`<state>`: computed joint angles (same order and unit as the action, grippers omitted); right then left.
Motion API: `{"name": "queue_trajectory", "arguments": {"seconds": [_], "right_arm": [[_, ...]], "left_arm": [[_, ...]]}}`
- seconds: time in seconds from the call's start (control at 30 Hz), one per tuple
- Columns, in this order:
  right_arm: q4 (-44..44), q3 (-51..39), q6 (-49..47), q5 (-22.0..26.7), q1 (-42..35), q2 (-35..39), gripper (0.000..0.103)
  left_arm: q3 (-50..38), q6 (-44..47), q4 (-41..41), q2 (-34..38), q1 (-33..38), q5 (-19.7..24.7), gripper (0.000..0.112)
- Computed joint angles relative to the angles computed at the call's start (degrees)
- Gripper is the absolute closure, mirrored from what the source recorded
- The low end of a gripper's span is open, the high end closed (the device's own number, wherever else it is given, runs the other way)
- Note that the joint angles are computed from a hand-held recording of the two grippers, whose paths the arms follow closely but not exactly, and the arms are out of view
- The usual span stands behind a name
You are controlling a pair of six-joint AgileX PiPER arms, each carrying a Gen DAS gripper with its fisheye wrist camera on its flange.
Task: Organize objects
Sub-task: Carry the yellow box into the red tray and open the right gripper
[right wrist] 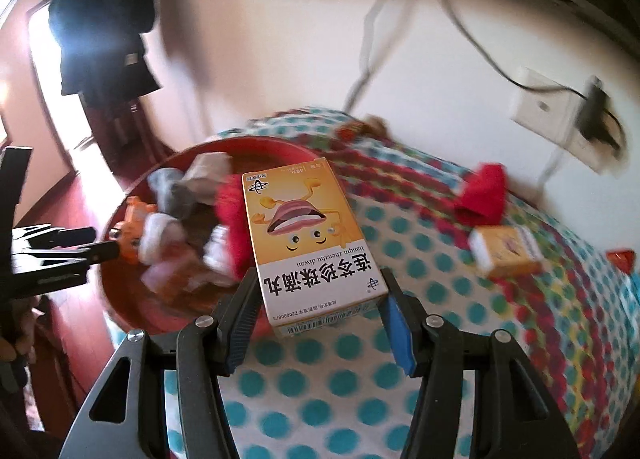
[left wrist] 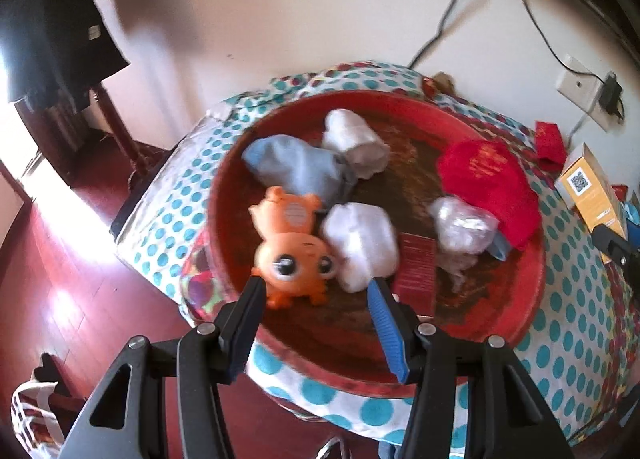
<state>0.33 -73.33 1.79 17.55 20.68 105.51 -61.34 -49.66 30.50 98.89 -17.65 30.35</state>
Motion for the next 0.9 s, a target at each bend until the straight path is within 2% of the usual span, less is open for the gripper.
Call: {"name": "queue_trajectory", "arguments": {"seconds": [0.23,0.3,0.47,0.8,0.9], "right_arm": [[5.11,-4.99,-6.18,2.80,4.08,2.26,0.049],[3.18,-5.60,-3.79,3.30,6.69,2.78,0.049],[1.09,-13.18,-2.10,6.74,10.07,9.59,0.049],[-0.71,-20.19,-1.97,10.64,8.85,16.09,0.049],[-1.84,-18.82,-0.90,9.67,9.10,15.97,0.049]], "left_arm": [[1.67,2.11,-3.00,-1.25,4.46,-1.24,0.058],[1.96,3.12,-4.21,-1.32,5.41,-1.46,0.058],[2.48,4.43,-5.68,-1.17,6.85,-1.89,0.058],[2.26,6.82,-8.43,0.05,8.33,-2.37,0.058],[2.25,6.80,-8.43,0.12,8.23,-2.33,0.058]]}}
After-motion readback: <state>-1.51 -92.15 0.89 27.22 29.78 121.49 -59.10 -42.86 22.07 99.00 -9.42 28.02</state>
